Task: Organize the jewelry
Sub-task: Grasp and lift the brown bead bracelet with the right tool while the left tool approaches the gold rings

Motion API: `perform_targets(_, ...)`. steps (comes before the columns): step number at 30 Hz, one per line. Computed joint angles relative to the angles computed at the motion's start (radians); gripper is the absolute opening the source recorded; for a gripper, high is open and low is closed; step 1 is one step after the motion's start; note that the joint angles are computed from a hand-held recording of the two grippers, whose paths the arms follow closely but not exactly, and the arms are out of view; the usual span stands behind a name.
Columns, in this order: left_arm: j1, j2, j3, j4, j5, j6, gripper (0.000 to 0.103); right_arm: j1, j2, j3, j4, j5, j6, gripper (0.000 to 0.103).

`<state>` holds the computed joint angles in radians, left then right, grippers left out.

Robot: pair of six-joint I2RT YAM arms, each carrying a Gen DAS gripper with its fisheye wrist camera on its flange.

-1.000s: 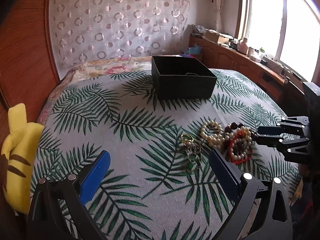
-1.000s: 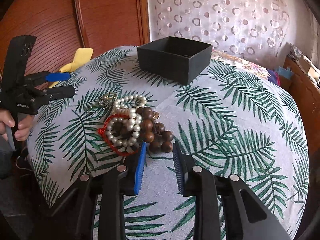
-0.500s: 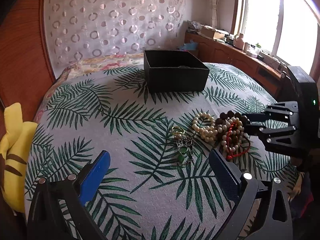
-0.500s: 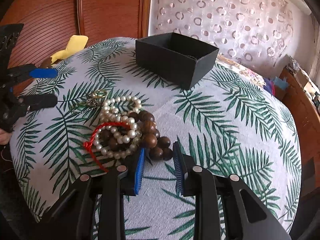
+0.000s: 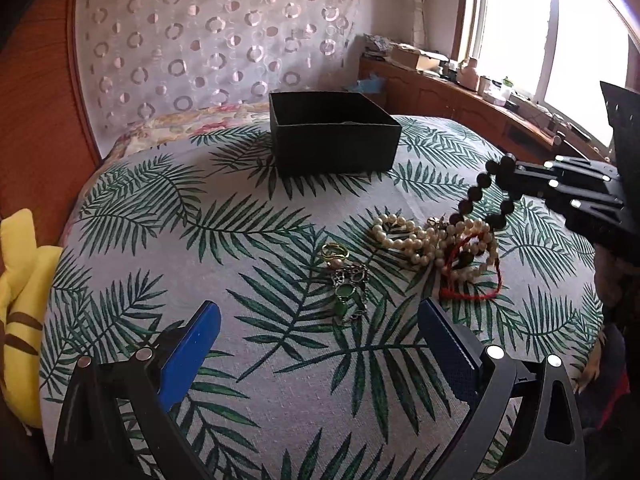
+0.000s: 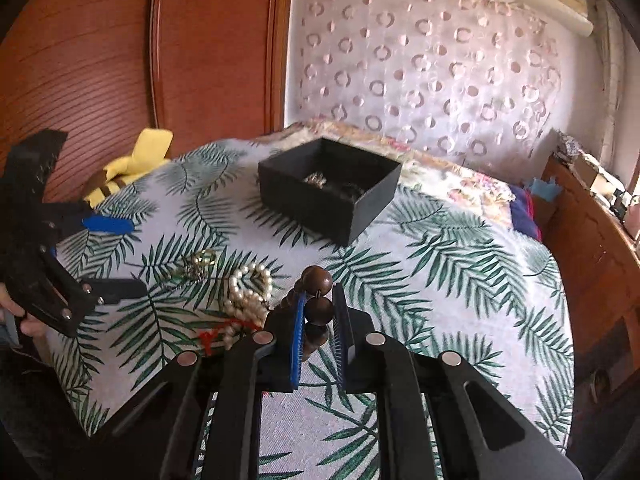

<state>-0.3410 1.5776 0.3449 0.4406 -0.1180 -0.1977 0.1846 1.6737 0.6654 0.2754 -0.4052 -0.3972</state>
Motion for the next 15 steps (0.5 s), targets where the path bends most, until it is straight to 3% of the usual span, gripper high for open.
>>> perform_targets(6,-0.013,0.018,0.017,-0.005,0.001,0.001,0.094,-0.025,-0.069,-0.025,0.02,-0.043,0.011,0.015)
perform_targets(11,-0.02,0.021,0.023,-0.006,0.007,-0.005,0.083,-0.048,-0.089,-0.012,-0.013,-0.053,0.001,0.015)
perform_targets(15,-0.019,0.033,0.029,-0.011,0.023,-0.003,0.062,-0.06,-0.059,-0.004,-0.02,-0.05,0.001,0.015)
